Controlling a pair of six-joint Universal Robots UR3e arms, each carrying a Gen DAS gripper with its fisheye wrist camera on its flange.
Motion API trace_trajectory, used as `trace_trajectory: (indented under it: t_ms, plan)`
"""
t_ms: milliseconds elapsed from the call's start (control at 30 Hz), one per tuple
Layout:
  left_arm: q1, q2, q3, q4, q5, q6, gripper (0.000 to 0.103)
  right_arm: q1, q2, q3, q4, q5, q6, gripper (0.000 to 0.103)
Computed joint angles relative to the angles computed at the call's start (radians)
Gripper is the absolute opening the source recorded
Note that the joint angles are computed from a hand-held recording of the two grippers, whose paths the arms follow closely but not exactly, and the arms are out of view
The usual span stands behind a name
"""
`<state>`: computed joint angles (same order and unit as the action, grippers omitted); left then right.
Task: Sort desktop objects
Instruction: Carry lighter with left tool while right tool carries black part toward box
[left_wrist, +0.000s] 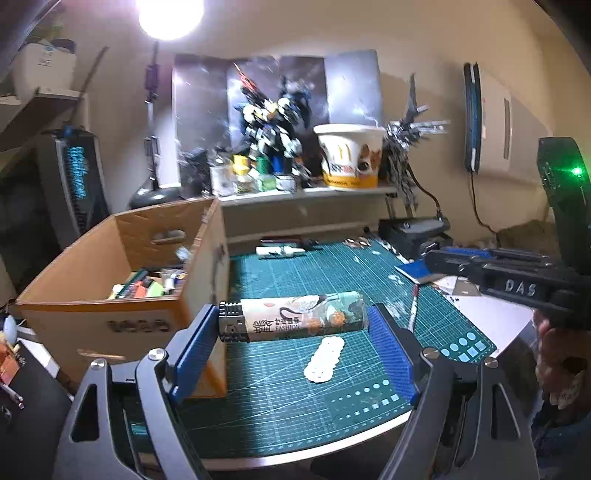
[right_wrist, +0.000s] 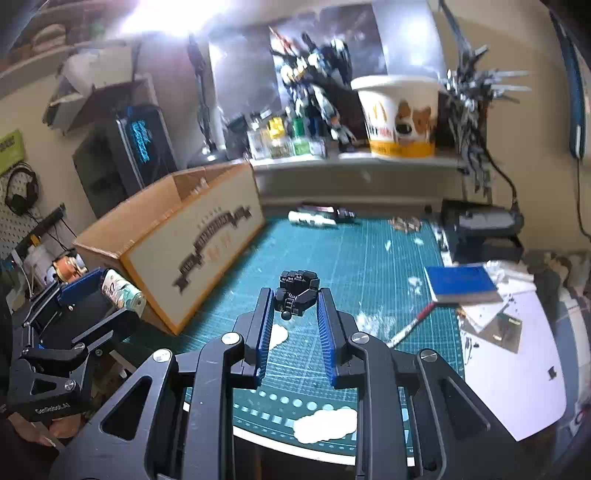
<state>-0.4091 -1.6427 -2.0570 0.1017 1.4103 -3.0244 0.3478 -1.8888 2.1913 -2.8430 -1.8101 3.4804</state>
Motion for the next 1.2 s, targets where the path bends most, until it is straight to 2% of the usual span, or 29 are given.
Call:
trace_trajectory:
  t_ms: [200, 533, 667, 867, 1067, 1200]
  plan:
    - [0.084, 0.153, -0.187, 0.128, -0.027, 0.03, 0.082, 0.128, 0.013, -0.004, -0.091, -0.133, 0.019, 0.022]
    - [0.239, 0.361, -0.269, 0.034, -0.092, 0.009, 0.082, 0.278, 0.134, -0.167, -0.054, -0.234, 0.036, 0.022]
    - [0.32, 0.456, -0.298, -0.038, -0.141, 0.019, 0.082, 0.329, 0.191, -0.235, -0.045, -0.266, 0.067, 0.022]
    - [0.439, 0.589, -0.345, -0.126, -0.204, 0.03, 0.082, 0.379, 0.273, -0.31, -0.071, -0.255, 0.046, 0.022]
    - [0.597, 0.74, -0.379, -0.314, -0.289, 0.042, 0.082, 0.385, 0.337, -0.373, -0.077, -0.195, 0.01, 0.022]
    - [0.745, 0.92, -0.413, -0.488, -0.361, 0.08, 0.082, 0.38, 0.376, -0.401, -0.096, -0.141, -0.013, 0.022]
